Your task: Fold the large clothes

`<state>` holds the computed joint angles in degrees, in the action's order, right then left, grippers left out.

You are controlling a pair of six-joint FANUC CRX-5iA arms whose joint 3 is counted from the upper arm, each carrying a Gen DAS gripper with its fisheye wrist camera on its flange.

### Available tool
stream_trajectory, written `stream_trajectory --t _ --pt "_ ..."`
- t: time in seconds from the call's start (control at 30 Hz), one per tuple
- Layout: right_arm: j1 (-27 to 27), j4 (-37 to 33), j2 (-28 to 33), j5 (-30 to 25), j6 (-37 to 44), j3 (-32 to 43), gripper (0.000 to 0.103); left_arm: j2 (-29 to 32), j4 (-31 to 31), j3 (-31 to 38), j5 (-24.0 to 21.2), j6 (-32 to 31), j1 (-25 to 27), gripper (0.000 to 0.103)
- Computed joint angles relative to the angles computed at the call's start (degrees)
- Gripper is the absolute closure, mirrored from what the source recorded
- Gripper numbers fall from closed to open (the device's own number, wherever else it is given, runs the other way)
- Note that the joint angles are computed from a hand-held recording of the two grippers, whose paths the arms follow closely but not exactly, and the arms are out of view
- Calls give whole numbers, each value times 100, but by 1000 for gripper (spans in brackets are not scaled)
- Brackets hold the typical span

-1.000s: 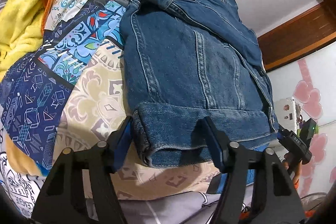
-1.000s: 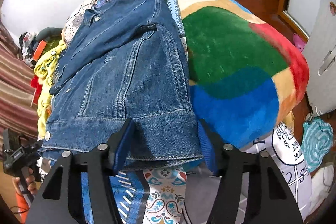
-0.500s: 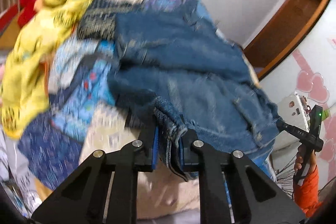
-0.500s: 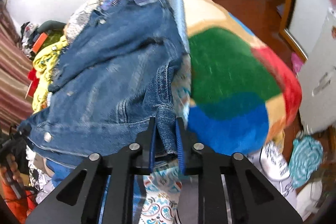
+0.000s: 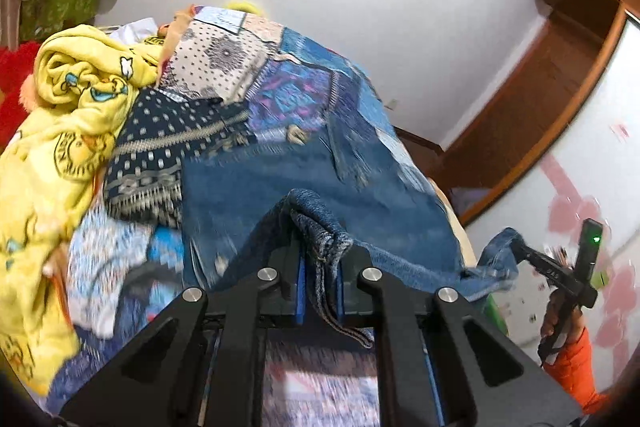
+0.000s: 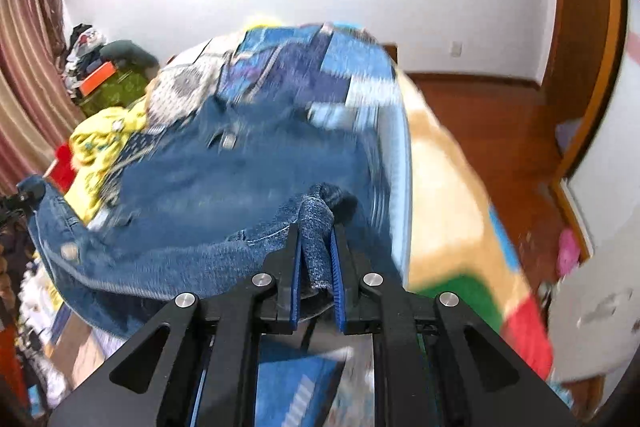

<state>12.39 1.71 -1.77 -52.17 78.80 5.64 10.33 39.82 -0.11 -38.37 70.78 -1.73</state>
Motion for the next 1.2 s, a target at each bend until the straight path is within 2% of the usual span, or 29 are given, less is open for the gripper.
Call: stream_trajectory --t 0.13,0.23,0.37,0.47,0.6,0.63,0.7,0.77,0.83,0.9,0.93,0.97,1.0,1.03,1.07,1.17,1.2 --pt "-61 39 836 -63 75 976 92 866 -517 1180 -257 778 69 93" --pt "-51 121 1542 -211 14 1721 92 1619 -1231 2297 -661 1429 54 93" --pt "20 439 2180 -350 -259 2139 92 2586 -1923 3614 -1381 2061 13 93" --pt "-34 433 2530 -523 -394 2342 92 3098 -2162 4203 -1767 2303 12 93" --pt "-101 528 2659 -496 -685 2370 90 3424 -2258 4565 -2116 2395 16 91" --pt "-62 784 2564 -360 -820 2182 86 3423 -2307 4571 -2138 2409 7 90" --pt "-13 1209 2520 -250 -1007 2089 86 3389 -2440 4632 -2217 2346 -31 90" --pt "-15 1277 2412 -211 -954 2075 81 3466 -2748 5031 -2556 2273 -113 90" --pt "-56 1020 2271 -229 -721 2115 60 3478 -2982 5294 -2776 2213 -185 89" --pt "-37 861 1984 -24 -493 1884 54 3431 -3057 5448 -2928 2180 -228 85" --pt "-27 706 1801 9 -263 1764 51 3357 -2962 5365 -2895 2161 -215 79" --pt "-17 612 1728 -18 -127 1735 48 3286 -2834 5264 -2861 2150 -191 69" --pt "-11 490 1665 -76 18 1726 41 3237 -2809 5232 -2887 2177 -184 62" --pt "-7 306 1531 -134 202 1654 34 3138 -2927 5156 -2826 2236 -208 48" --pt "8 212 1482 -150 294 1618 32 2939 -3185 4949 -2596 2330 -260 36" --pt "60 -29 1335 -297 607 1479 28 2438 -3868 4446 -2062 2672 -362 20" --pt "90 -62 1295 -349 680 1414 26 2345 -3899 4328 -1982 2677 -358 19"
